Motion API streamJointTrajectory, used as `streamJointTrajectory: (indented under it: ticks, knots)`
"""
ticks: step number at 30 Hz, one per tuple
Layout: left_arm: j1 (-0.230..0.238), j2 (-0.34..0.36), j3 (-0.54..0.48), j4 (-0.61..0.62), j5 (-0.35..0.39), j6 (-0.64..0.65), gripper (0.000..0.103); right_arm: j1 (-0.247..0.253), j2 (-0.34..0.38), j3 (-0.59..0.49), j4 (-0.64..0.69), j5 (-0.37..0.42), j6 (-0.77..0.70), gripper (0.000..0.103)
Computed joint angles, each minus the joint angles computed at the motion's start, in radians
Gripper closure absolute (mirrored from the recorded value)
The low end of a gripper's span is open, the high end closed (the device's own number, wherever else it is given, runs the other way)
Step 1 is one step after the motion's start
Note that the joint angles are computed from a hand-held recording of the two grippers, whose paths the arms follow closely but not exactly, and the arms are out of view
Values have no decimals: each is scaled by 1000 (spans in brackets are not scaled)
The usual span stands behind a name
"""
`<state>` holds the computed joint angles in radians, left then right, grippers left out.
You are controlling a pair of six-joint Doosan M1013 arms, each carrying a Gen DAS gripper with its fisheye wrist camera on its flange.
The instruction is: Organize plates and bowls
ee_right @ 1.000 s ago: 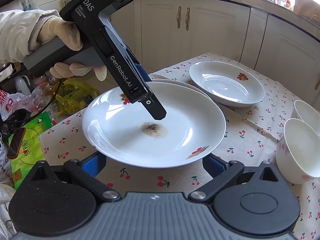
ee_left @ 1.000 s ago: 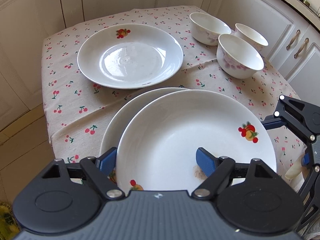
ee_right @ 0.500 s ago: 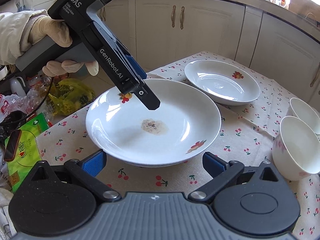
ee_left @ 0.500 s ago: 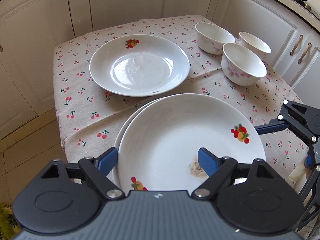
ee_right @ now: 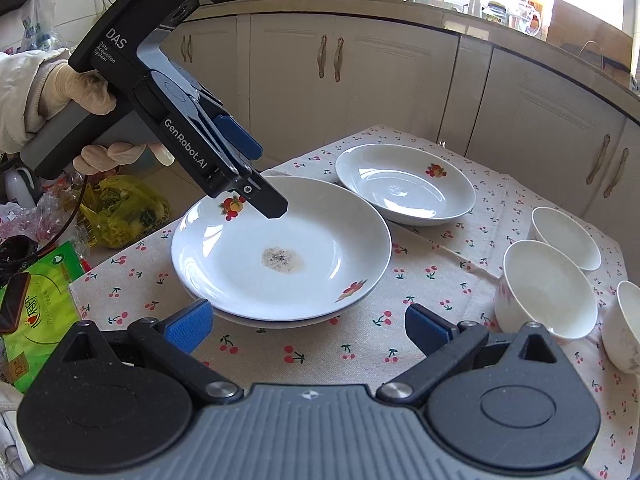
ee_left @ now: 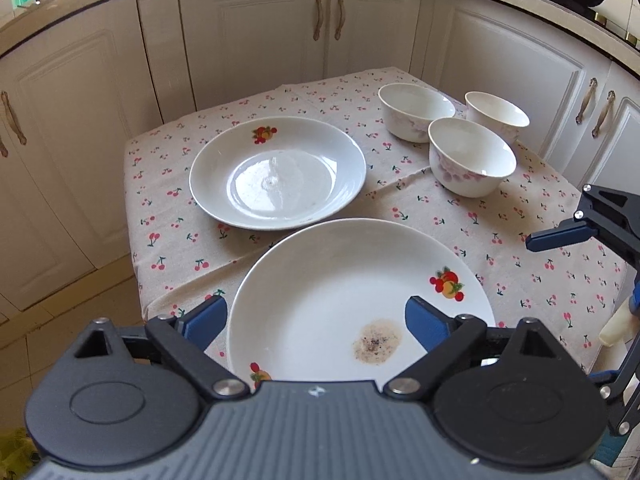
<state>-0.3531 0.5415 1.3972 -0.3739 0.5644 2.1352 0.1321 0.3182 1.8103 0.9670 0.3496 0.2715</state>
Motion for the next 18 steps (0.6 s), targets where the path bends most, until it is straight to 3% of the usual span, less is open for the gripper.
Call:
streamJointTrajectory:
  ticks: [8, 12, 18]
  knots:
    - [-1, -19, 26, -64, -108, 55, 6, -21, -11, -6, 115, -24, -142, 0]
    - [0, -2, -5, -74, -101, 51, 6, -35, 8, -40, 164, -31, -175, 0]
    - [11, 59, -104, -48, -40, 23, 6, -46, 65, -131, 60, -36, -62, 0]
